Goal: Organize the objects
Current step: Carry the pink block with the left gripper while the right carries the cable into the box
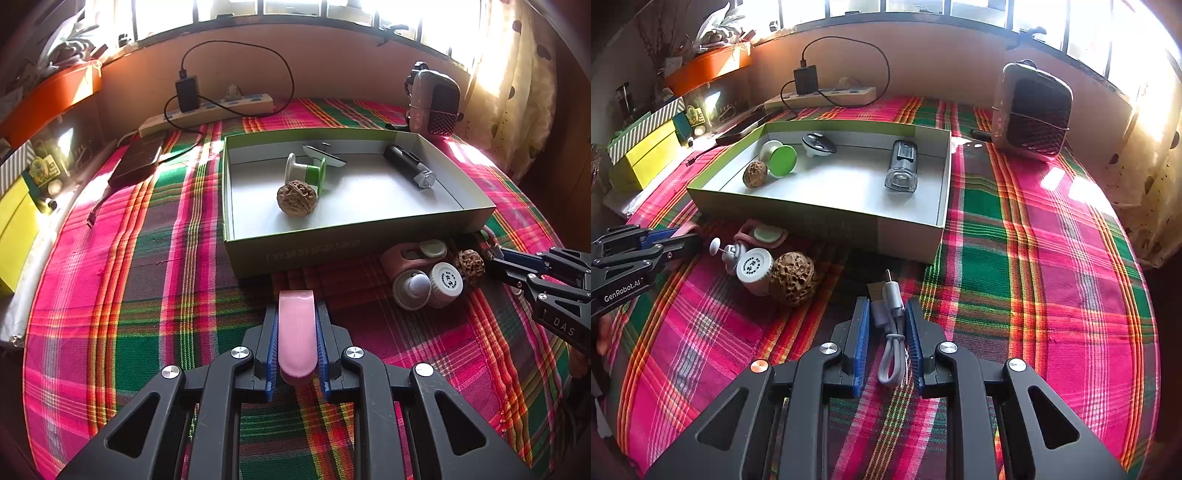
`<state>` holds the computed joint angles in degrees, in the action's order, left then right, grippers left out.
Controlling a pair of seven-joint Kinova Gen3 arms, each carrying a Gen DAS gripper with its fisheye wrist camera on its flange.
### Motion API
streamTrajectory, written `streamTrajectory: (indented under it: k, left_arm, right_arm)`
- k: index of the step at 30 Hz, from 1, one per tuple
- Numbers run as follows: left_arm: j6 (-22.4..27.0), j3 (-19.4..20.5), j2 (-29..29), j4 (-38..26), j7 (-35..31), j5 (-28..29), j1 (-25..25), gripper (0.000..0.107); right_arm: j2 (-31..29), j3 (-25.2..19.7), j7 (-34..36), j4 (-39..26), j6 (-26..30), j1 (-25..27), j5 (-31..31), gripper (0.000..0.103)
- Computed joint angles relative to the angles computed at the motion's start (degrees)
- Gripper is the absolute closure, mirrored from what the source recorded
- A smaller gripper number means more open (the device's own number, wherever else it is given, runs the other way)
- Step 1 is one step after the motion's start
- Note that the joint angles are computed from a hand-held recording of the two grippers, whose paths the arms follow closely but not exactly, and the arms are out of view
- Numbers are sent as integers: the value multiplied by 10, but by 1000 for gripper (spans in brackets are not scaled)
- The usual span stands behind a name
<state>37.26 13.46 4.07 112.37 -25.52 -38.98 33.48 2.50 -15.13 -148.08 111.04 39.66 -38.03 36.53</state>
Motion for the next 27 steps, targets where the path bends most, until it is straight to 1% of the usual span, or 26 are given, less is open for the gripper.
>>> streamTrajectory:
  k: [5, 13, 27]
  left_arm:
    - [-4, -1, -3, 2, 2, 5, -4, 92]
    - [4, -1, -5, 0, 12, 2, -4, 92]
    - [16, 19, -26, -7, 26, -18, -10, 92]
  right_arm:
    - [0, 0, 0, 0, 0, 0, 0, 83]
    - [-3, -3, -8, 0, 2, -2, -4, 83]
    - [-25, -16, -23, -1, 2, 1, 1, 83]
